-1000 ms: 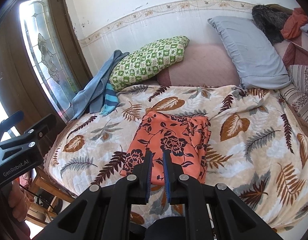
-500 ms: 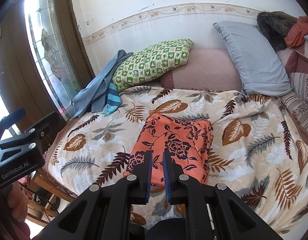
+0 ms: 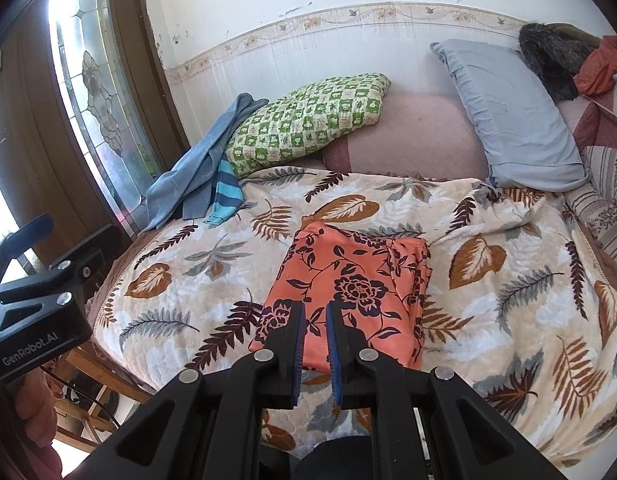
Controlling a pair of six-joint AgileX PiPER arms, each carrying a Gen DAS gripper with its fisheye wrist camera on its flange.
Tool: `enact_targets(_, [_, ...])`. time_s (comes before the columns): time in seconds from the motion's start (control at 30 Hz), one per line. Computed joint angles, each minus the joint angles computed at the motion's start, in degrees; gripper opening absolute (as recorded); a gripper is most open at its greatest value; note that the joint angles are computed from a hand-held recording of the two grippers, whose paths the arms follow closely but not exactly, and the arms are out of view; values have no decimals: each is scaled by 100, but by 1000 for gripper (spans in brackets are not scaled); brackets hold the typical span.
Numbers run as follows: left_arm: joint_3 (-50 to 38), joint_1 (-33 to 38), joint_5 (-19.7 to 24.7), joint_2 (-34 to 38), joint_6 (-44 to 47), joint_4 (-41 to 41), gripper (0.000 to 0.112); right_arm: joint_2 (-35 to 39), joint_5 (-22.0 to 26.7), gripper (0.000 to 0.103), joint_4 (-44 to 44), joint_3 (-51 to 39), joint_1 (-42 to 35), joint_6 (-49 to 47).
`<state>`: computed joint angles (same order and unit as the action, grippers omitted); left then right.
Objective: Fold small clothes
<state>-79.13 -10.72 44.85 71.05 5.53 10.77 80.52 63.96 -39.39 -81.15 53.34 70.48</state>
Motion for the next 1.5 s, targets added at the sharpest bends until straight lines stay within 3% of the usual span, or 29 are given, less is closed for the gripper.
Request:
enact_targets(0.5, [-74, 103, -16, 306, 356, -409, 103, 130, -201, 13, 248, 14, -280, -169])
enact_targets(0.83, [-239, -56, -37, 607, 205, -209, 103, 245, -487, 13, 559, -22, -710, -500])
enact_targets(1.13, [-242, 23, -58, 622, 341, -383, 103, 299, -437, 13, 569, -105, -721, -539])
enact_targets(1.4, [-186, 349, -94, 573, 894, -1080, 103, 461, -295, 13, 513, -337, -546, -571])
enact_targets(1.5, [-180, 452, -116, 688, 1154, -1468, 103, 432, -573, 13, 681, -221, -673, -675])
